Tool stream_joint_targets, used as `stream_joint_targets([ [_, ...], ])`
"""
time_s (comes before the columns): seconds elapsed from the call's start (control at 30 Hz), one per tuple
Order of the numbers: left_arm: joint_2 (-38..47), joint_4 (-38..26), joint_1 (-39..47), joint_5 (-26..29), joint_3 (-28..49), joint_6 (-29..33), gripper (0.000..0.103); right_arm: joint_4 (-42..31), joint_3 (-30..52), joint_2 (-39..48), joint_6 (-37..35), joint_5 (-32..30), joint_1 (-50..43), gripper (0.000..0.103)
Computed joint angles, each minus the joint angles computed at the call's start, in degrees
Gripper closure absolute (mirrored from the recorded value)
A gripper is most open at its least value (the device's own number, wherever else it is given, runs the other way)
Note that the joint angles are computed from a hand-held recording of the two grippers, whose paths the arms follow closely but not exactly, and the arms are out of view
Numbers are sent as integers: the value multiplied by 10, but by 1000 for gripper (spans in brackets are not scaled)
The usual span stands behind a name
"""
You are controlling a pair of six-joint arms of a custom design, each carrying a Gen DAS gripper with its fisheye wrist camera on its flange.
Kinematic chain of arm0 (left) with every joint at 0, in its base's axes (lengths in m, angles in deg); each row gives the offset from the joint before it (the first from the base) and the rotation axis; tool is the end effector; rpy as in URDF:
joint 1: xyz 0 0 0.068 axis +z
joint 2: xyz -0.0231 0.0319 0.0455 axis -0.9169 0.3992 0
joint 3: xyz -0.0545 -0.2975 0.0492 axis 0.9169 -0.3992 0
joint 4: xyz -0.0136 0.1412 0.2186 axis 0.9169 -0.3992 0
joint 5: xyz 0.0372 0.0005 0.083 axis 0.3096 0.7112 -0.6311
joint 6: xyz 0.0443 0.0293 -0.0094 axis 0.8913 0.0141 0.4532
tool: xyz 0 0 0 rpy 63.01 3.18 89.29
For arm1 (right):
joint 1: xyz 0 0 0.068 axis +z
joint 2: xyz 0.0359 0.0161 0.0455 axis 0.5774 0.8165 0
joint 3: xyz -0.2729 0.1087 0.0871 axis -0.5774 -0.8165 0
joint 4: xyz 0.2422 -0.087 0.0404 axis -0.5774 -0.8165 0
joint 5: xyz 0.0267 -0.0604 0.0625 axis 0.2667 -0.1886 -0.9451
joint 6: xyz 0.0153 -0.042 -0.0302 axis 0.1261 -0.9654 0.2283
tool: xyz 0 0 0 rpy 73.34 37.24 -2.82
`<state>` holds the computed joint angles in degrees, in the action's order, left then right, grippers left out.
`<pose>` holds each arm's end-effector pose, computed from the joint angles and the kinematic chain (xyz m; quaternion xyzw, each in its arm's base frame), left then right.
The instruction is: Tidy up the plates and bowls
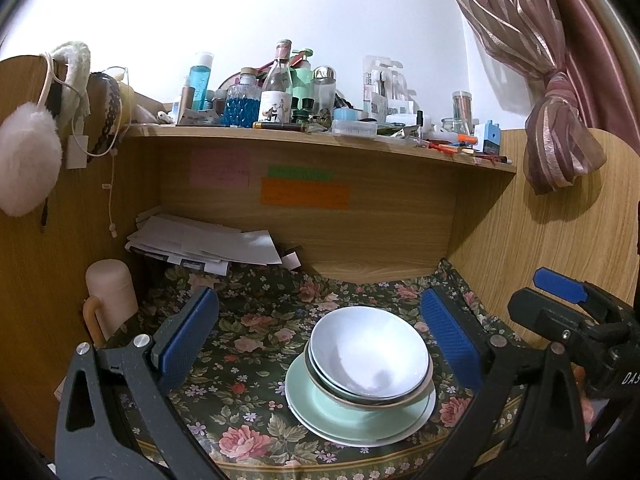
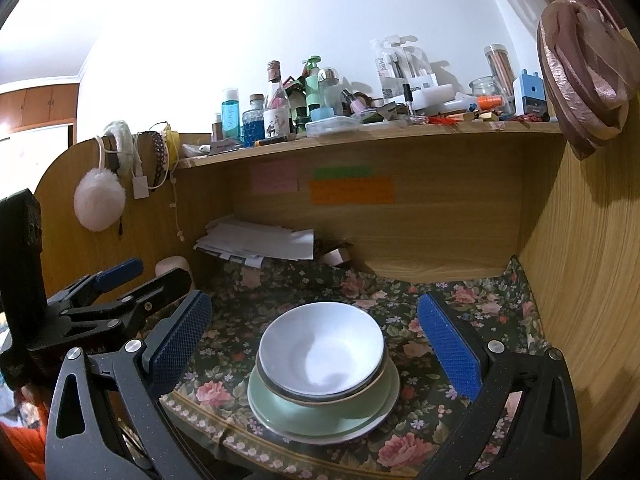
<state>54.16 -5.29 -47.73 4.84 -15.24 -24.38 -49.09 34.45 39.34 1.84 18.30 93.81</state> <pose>0.2183 0.0419 0.3046 0.2589 0.7326 -0.2468 0.5791 0.1204 0.1354 0.3297 0.1173 0.7822 -0.0118 0.6118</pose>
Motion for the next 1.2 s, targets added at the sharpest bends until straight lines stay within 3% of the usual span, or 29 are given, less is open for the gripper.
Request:
stream_joint_targets([
  [1.2, -4, -17, -34, -20, 0, -3, 0, 7, 9, 13, -2, -11, -16, 0],
])
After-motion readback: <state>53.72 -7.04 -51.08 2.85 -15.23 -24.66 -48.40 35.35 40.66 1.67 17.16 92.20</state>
